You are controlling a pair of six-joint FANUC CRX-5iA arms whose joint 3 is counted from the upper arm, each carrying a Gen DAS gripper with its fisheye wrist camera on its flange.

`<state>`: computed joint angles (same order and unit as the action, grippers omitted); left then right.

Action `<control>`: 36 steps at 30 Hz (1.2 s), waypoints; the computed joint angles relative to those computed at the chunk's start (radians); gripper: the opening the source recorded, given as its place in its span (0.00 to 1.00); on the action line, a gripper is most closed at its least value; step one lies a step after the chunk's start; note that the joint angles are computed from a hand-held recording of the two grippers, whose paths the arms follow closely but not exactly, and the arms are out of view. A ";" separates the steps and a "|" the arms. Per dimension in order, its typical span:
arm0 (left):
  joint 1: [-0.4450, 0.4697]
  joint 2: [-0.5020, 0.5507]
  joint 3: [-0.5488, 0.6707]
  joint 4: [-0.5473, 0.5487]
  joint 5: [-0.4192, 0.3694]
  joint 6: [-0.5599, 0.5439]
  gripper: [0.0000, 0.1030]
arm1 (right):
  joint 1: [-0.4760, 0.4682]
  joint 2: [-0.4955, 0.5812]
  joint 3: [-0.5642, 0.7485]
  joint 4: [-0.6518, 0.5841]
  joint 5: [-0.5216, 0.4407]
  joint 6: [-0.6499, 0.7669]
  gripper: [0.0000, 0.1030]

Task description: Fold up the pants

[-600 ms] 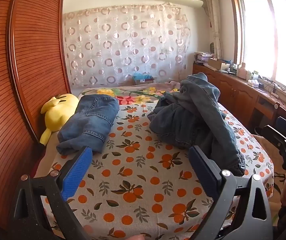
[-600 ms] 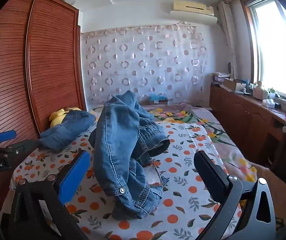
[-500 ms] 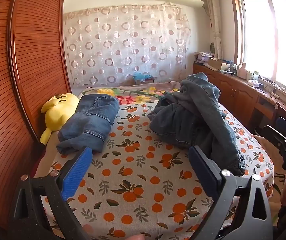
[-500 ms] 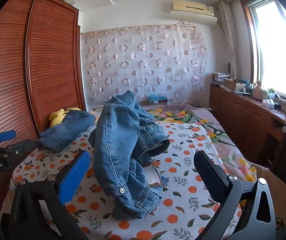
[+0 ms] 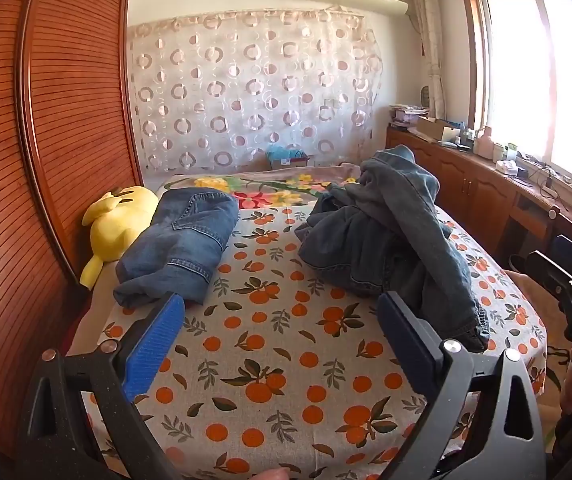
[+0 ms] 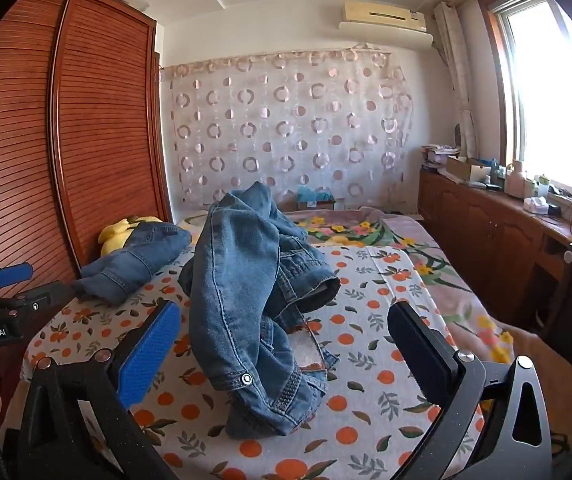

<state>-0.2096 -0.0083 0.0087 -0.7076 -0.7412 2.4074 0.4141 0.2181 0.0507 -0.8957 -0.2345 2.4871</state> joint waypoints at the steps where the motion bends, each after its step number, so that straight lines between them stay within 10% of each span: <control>1: 0.000 0.000 0.000 0.000 0.000 0.000 0.94 | 0.000 0.000 0.000 0.000 0.000 0.000 1.00; 36: -0.002 -0.001 -0.001 -0.007 0.003 0.006 0.94 | 0.002 0.001 0.000 -0.007 0.004 0.004 1.00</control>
